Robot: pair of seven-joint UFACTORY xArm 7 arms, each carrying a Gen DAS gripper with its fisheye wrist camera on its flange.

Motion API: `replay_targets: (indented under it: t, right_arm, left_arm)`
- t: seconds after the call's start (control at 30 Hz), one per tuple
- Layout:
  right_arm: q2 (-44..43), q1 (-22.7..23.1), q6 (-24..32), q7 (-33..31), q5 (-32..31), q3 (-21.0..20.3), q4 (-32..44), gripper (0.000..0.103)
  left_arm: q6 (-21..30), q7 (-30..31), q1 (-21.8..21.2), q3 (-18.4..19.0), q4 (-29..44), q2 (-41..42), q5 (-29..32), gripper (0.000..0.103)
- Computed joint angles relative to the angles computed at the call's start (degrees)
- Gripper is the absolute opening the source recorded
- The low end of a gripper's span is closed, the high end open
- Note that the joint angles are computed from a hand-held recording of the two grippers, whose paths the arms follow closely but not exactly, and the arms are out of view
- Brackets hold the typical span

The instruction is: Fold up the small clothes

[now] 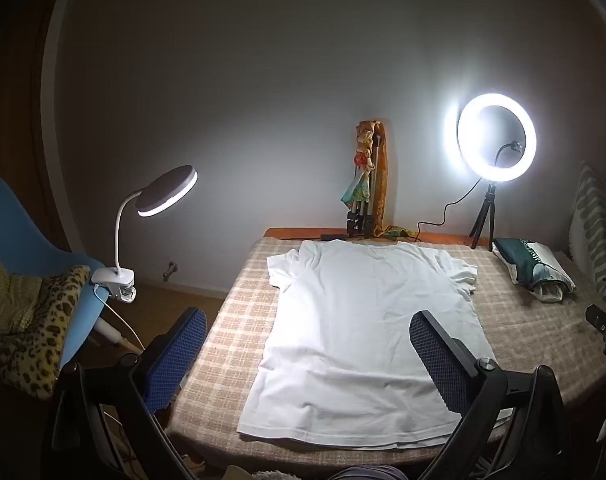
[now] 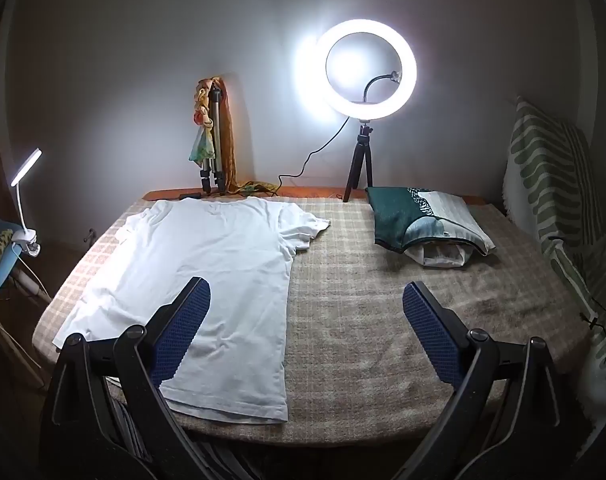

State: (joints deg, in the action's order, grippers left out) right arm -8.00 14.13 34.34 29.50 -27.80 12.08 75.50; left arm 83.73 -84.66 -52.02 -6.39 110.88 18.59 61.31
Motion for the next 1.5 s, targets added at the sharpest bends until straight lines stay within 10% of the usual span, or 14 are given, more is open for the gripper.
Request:
replay_targets:
  t: [1.5]
  right_arm:
    - [-1.48, 0.1, 0.03, 1.78, -1.19, 0.48, -0.93, 0.099]
  left_arm:
    - [0.2, 0.05, -0.79, 0.15, 0.71, -0.18, 1.64, 0.102]
